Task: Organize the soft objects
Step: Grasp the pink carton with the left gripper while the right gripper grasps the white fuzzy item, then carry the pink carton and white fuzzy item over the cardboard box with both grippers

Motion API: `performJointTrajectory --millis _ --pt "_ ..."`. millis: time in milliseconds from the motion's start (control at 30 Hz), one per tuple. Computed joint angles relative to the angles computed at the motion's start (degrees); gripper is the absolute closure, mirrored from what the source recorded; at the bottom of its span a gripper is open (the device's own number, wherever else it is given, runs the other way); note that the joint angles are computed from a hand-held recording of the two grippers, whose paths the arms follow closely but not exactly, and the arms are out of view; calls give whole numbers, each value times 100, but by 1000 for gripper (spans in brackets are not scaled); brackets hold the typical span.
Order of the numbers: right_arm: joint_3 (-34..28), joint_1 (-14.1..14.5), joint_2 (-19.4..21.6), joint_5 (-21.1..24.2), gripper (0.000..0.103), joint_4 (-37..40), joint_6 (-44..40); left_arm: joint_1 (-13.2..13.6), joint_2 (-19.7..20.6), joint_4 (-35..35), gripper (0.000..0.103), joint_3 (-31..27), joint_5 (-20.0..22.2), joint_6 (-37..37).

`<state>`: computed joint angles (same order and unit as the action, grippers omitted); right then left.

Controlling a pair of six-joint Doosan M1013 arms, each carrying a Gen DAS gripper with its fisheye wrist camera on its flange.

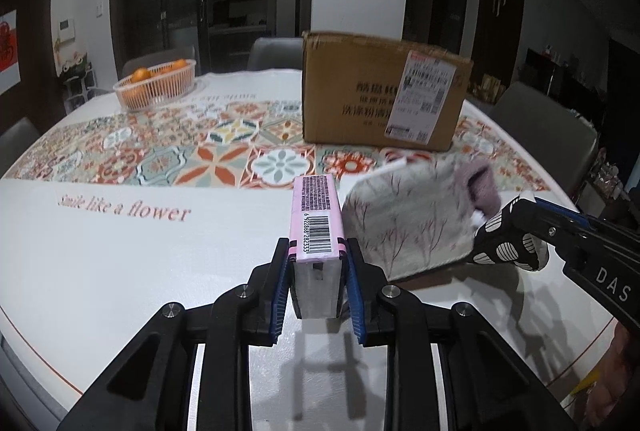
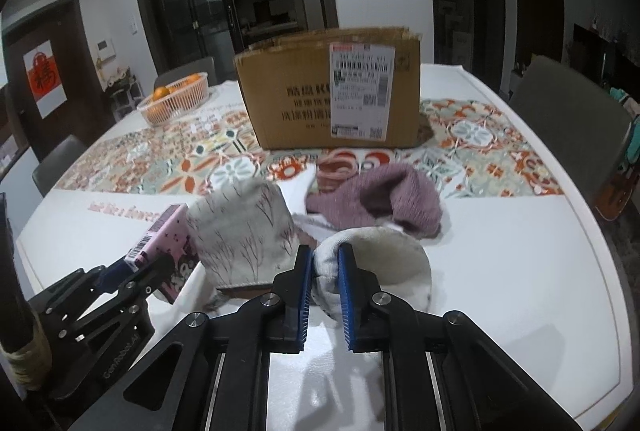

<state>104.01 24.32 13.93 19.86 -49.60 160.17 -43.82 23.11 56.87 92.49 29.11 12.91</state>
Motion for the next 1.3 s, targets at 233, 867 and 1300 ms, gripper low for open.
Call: performJointTrajectory --millis 233,867,1300 --pt "67 29 -174 2 88 -696 718 -56 -136 550 77 2 -21 -433" --pt "-10 39 -348 73 89 -2361 2227 -49 -227 1501 77 -251 -151 -970" --pt "-287 -105 -231 -59 89 -3373 3160 110 -30 1805 77 -715 -436 -987"
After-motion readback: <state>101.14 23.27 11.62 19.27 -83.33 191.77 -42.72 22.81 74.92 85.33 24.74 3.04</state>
